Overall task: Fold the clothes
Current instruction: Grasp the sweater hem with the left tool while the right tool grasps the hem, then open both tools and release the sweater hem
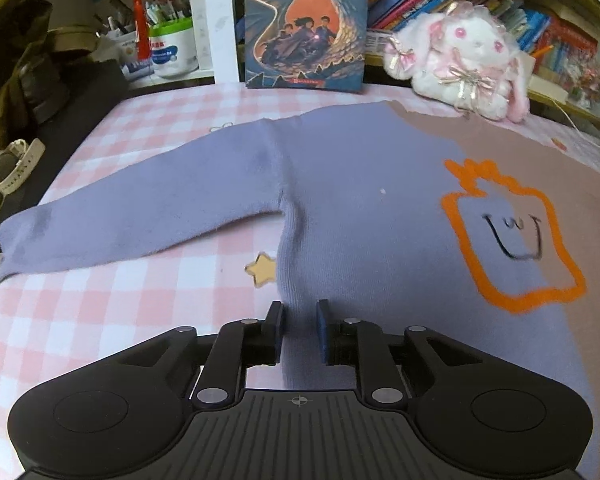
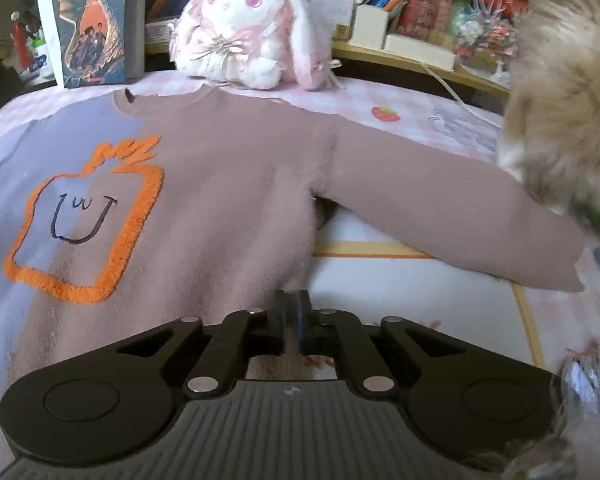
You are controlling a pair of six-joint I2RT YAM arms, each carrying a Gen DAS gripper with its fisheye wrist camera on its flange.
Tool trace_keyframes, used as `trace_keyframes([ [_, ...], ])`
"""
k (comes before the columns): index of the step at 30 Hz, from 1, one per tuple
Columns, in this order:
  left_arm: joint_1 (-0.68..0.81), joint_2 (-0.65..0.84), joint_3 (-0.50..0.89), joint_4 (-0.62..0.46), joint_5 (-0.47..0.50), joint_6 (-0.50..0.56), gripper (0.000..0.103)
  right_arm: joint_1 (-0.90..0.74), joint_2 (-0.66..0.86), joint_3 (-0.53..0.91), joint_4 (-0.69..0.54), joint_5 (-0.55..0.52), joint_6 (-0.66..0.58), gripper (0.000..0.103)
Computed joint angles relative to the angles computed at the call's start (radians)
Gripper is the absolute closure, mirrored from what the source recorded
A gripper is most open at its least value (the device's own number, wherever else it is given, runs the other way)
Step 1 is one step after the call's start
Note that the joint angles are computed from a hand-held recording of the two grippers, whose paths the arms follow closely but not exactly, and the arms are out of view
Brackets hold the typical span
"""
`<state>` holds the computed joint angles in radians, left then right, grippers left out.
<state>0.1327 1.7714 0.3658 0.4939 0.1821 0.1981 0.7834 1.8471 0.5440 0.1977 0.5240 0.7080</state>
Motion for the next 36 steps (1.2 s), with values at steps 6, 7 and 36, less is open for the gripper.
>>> trace_keyframes([
  [6,0.072,-0.049,-0.116,0.056,0.078,-0.018,0.079,0.095,-0.136,-0.167,0.066,-0.037,0.168,0.069],
  [7,0.065,-0.054,-0.126,0.063,0.075,-0.025,0.081,0.11,-0.133,-0.169,0.062,-0.042,0.187,0.069],
  [36,-0.199,-0.113,-0.172,0.102,-0.225,-0.252,0.087,0.049,-0.09,-0.228,0.188,-0.052,0.002,0.085],
])
